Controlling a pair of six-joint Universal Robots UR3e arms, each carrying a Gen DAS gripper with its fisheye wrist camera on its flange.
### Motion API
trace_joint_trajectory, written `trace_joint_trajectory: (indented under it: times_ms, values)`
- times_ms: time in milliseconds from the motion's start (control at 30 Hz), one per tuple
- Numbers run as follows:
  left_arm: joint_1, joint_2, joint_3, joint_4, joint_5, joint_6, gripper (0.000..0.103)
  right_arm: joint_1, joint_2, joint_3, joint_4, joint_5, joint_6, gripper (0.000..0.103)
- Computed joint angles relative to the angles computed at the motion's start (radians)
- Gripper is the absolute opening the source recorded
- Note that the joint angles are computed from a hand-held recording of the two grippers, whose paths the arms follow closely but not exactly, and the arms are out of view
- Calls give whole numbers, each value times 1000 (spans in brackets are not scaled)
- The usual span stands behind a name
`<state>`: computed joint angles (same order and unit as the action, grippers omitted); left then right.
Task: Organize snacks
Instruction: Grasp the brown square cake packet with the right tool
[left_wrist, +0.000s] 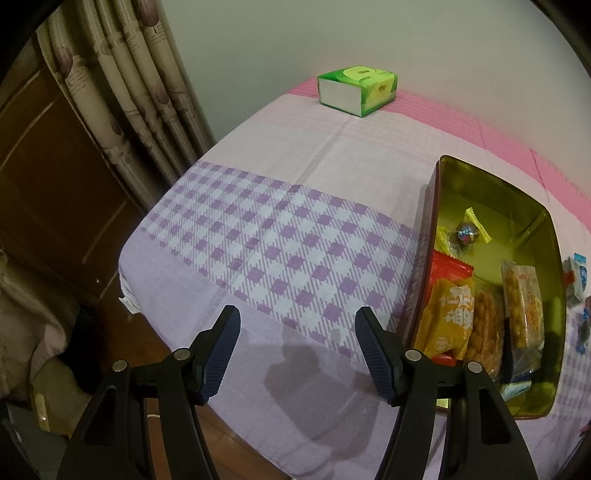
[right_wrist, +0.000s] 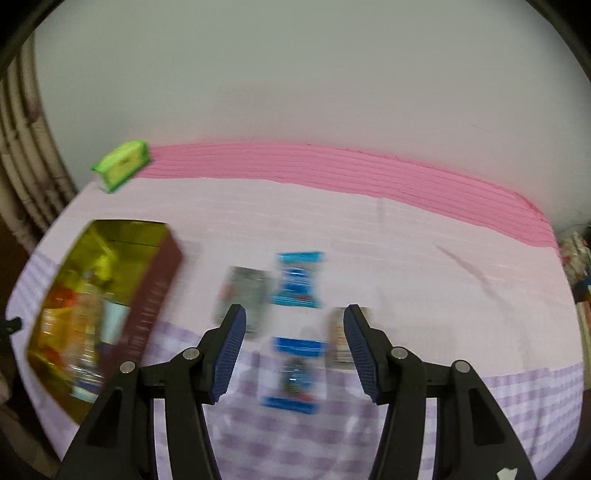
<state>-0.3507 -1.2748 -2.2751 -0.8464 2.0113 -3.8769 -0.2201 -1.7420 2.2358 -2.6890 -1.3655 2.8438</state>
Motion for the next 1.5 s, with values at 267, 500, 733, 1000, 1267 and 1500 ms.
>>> trace_joint_trajectory:
  times_ms: [267,500,733,1000,1267,1500]
  values:
    - [-57,-45,36,7,65,-7,65,-85,120,19,-100,7,-95,44]
    - [-120,-88,88,16,102,-9,65,-91,230,2,-150,22,-111,39]
    - [-235,-223,268,-25,140,4,65,-114,292,-3,-172,50,-143,30]
    - [-344,-494,575,31,61,99,66,-210,243,101,-245,97,-202,27]
    - [-416,-827,959,55,-108,194,66,-456,158,208,-275,149,-263,27]
    - [-436,-1098,1343,-84,-218,203,65,-552,145,256,-309,197,-279,27]
